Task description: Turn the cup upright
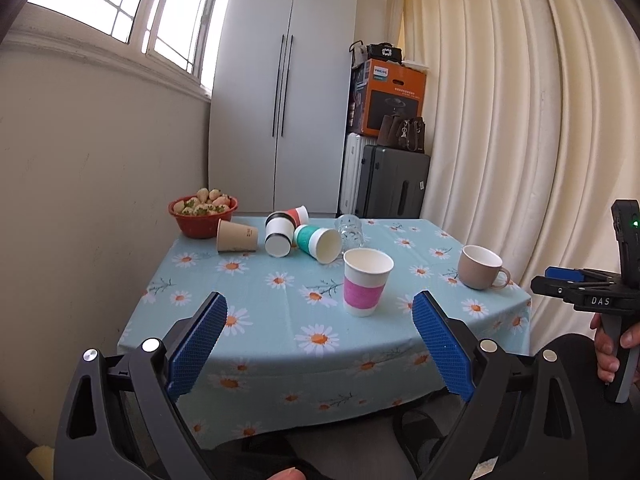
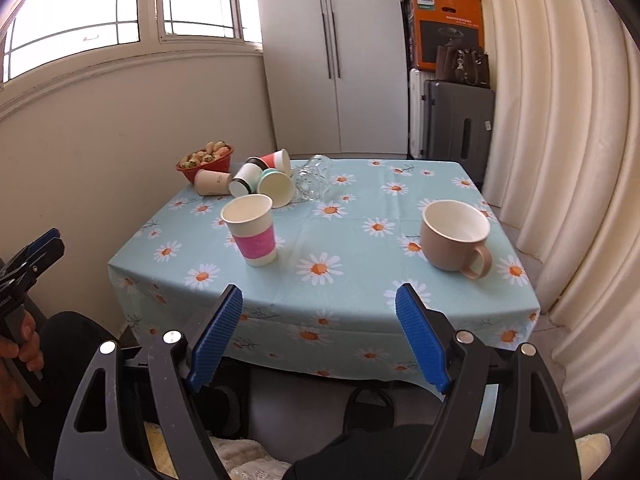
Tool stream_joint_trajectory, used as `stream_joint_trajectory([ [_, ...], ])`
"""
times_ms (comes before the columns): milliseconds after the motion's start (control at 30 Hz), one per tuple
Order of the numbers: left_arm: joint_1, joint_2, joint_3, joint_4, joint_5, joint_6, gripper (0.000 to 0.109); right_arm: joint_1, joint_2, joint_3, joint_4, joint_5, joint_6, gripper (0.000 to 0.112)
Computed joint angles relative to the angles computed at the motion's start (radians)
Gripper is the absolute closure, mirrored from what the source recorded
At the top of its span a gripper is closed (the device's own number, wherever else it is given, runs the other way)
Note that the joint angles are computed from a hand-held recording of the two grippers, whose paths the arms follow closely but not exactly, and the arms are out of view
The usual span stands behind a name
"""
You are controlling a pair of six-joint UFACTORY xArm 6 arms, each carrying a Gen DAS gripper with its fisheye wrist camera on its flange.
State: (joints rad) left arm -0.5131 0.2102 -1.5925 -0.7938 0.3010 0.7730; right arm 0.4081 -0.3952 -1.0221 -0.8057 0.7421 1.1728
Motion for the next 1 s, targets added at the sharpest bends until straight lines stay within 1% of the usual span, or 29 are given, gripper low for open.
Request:
stream_joint_trajectory([
  [33,0.006,-0.005,0.008,0.018,0.017,-0.027,0.017,0.018,0.002,-0.009,-0.021,0.046,0.009,0.034],
  [100,0.012,-0.018,0.034,0.105,0.005,-0.119,0.017,0.031,-0.007,-0.004,-0.033,0.061,0.01,0.034],
  [200,0.023,-0.028,0.042,0.11,0.034,-0.134,0.017,0.056,-0.011,-0.003,-0.054,0.096,0.017,0.034],
  [267,0.029,-0.026,0.04,0.161,0.056,-0.175,0.017,0.07,-0.015,0.003,-0.062,0.109,0.03,0.034],
  [333,0.03,-0.026,0.041,0.161,0.068,-0.162,0.017,0.083,-0.022,0.012,-0.079,0.119,0.058,0.034],
  [467,0.023,-0.04,0.064,0.169,0.051,-0.142,0.017,0.115,-0.041,0.028,-0.152,0.162,0.124,0.034],
  [633,0.015,-0.048,0.087,0.217,0.01,-0.18,0.017,0.094,-0.072,0.056,-0.14,0.156,0.156,0.034],
  [733,0.017,-0.041,0.075,0.216,0.023,-0.18,0.017,0.1,-0.079,0.06,-0.162,0.177,0.179,0.034],
  [833,0.02,-0.039,0.07,0.193,0.03,-0.168,0.017,0.11,-0.078,0.056,-0.174,0.195,0.183,0.033],
  [933,0.02,-0.043,0.073,0.171,0.036,-0.151,0.017,0.114,-0.071,0.051,-0.177,0.197,0.172,0.029],
  [1000,0.021,-0.042,0.072,0.173,0.042,-0.156,0.017,0.113,-0.065,0.046,-0.172,0.196,0.162,0.029],
])
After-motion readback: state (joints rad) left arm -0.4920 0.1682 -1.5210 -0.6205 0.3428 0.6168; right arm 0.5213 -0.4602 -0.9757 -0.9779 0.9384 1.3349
